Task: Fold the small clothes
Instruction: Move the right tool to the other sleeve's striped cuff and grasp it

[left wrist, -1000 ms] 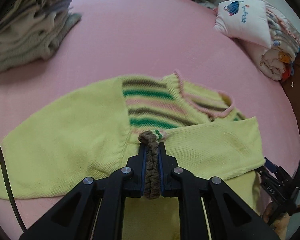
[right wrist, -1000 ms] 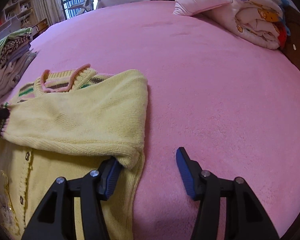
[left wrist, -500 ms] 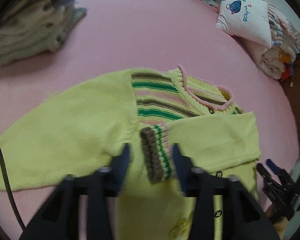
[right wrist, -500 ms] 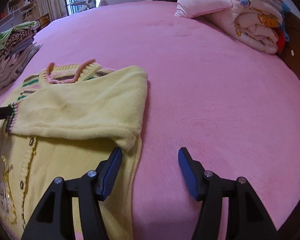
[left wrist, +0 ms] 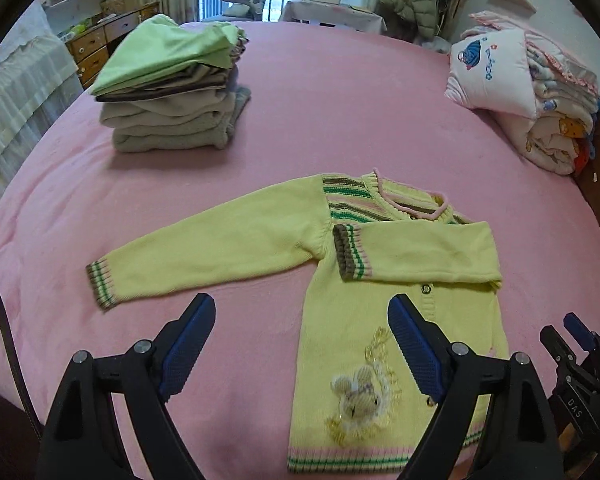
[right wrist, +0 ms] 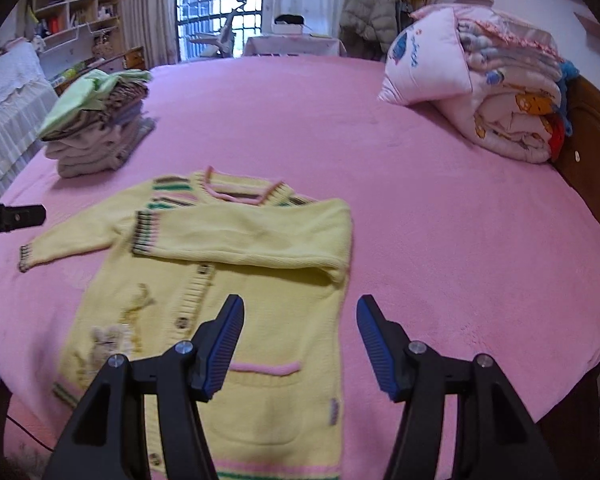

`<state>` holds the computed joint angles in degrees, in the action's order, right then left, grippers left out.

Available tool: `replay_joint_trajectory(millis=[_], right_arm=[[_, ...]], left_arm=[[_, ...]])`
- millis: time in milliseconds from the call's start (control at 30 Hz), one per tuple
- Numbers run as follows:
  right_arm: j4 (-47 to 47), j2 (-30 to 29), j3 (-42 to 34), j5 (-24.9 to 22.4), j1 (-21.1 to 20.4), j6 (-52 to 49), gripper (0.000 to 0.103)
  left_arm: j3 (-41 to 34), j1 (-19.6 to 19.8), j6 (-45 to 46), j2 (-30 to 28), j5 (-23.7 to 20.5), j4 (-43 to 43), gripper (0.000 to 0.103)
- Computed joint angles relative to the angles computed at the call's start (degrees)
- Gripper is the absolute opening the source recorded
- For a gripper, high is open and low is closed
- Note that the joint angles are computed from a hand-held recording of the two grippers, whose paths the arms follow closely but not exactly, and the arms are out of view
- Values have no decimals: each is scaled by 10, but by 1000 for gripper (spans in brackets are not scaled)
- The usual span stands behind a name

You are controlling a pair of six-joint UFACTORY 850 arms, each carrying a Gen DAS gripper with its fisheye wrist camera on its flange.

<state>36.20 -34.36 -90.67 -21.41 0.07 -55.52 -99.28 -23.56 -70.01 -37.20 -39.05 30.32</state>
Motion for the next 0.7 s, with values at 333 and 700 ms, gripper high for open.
replay_joint_trajectory(millis=[333,700], right_arm=[[117,86,74,-13,53,-147,58],[12,60,51,-22,170,-78,58]], left_arm=[[169,-13,-166,128,-43,141,87],[348,23,-285,239,-63,213,88]])
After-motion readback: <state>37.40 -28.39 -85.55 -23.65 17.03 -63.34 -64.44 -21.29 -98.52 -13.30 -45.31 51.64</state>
